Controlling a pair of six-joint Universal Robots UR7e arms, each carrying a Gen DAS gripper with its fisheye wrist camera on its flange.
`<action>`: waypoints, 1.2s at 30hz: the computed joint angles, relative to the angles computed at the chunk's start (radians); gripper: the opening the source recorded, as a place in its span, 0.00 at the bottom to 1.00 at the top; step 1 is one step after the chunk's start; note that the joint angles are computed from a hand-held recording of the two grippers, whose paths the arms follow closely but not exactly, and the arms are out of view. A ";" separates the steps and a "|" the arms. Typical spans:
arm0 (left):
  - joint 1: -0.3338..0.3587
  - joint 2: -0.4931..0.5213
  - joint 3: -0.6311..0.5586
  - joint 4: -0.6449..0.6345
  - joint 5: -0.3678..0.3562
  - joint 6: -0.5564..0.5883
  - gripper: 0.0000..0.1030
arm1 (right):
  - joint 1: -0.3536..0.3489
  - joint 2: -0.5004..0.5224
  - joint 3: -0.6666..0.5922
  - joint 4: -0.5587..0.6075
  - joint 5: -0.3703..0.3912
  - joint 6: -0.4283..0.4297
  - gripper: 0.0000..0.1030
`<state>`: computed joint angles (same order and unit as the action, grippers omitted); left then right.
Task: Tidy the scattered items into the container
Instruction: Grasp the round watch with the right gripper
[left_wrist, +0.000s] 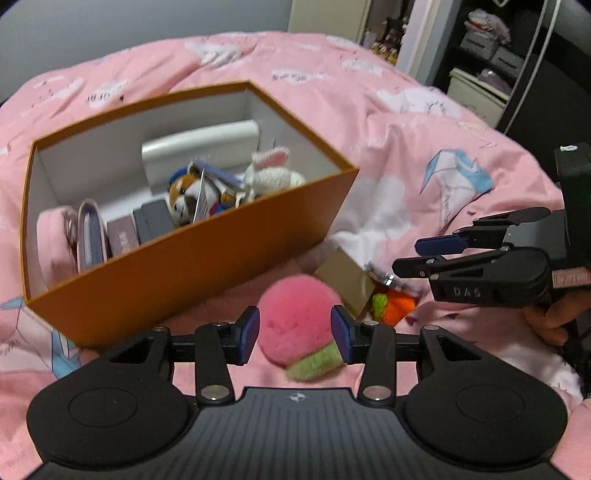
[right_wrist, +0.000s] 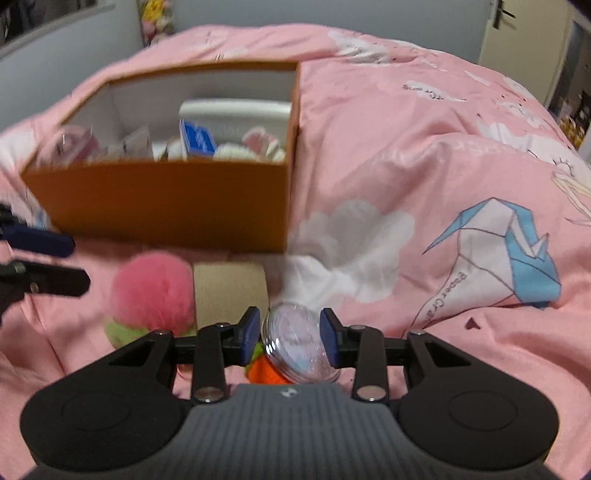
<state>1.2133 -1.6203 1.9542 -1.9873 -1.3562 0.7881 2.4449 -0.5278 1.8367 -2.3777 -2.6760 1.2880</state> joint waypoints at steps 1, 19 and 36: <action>0.000 0.002 0.000 0.003 0.015 -0.011 0.48 | -0.005 0.005 -0.008 0.023 0.009 0.001 0.38; 0.008 0.006 -0.013 0.026 0.036 -0.036 0.48 | -0.049 0.038 -0.072 0.173 0.066 -0.014 0.35; 0.003 0.042 -0.034 0.010 -0.026 -0.068 0.48 | -0.039 -0.039 -0.008 0.199 0.024 0.027 0.15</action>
<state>1.2164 -1.5781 1.9204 -1.9772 -1.3818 0.7203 2.4061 -0.5668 1.8285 -2.1787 -2.6523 1.3145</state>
